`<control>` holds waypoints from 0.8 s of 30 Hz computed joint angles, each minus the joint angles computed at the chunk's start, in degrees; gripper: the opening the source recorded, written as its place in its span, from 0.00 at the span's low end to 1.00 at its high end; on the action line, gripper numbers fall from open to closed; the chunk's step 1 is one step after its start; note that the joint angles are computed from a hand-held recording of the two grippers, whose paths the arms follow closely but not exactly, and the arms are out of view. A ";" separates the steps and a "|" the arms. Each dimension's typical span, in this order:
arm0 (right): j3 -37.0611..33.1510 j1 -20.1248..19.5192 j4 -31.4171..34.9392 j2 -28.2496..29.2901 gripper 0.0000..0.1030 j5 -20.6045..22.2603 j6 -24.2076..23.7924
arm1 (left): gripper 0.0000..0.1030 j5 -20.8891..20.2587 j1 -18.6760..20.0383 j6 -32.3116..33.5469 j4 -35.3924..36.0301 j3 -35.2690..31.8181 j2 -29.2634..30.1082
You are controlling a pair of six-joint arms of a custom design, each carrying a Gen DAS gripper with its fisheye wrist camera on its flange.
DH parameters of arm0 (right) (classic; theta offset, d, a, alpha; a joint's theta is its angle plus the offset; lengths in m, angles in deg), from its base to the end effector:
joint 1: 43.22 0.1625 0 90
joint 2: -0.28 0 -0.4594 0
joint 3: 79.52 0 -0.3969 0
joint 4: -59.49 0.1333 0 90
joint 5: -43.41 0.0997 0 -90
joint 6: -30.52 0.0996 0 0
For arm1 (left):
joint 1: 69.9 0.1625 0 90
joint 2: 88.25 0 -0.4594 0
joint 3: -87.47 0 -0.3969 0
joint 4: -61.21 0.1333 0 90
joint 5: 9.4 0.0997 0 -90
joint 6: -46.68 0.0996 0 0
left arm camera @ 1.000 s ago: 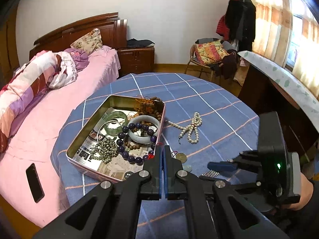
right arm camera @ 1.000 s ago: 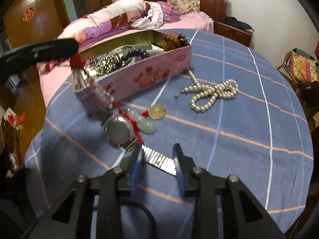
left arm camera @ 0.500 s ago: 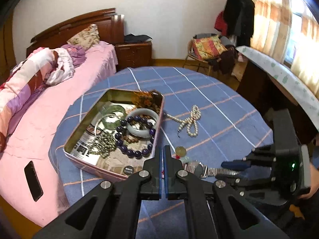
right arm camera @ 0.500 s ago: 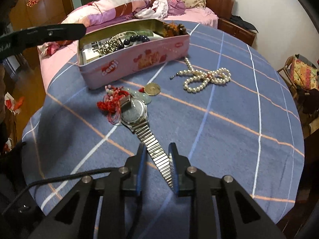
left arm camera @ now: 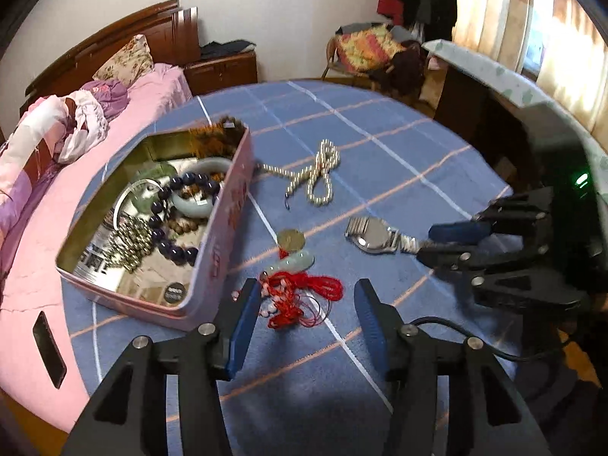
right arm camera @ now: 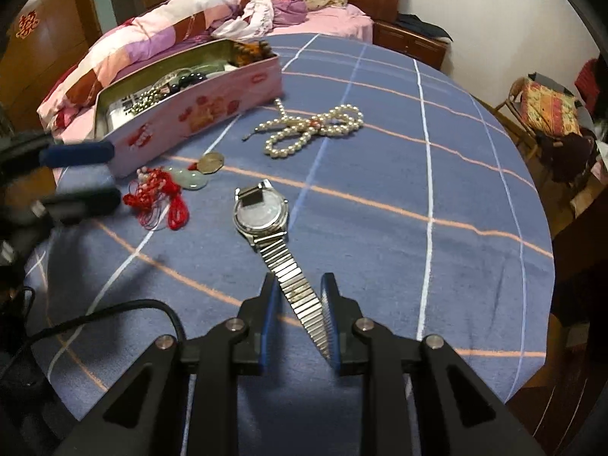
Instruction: Organize jewelry
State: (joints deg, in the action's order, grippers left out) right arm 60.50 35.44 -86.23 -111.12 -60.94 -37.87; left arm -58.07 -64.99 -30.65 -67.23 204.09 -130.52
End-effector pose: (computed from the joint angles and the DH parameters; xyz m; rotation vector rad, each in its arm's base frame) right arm 0.0449 -0.3287 0.3596 1.1889 -2.3549 0.2750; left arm -0.4651 -0.2398 -0.0297 0.4401 2.2963 -0.7501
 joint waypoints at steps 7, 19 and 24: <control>0.45 -0.20 0.51 -2.25 0.55 4.52 0.72 | 0.00 -0.19 1.40 -1.80 1.52 0.41 0.28; 2.19 6.52 -3.78 2.34 0.55 5.85 4.17 | 0.00 12.64 -5.00 -11.02 17.09 -1.52 -9.32; 3.46 9.88 -5.51 5.30 0.55 4.37 3.90 | 0.00 14.80 -5.21 -12.67 18.44 -1.13 -11.38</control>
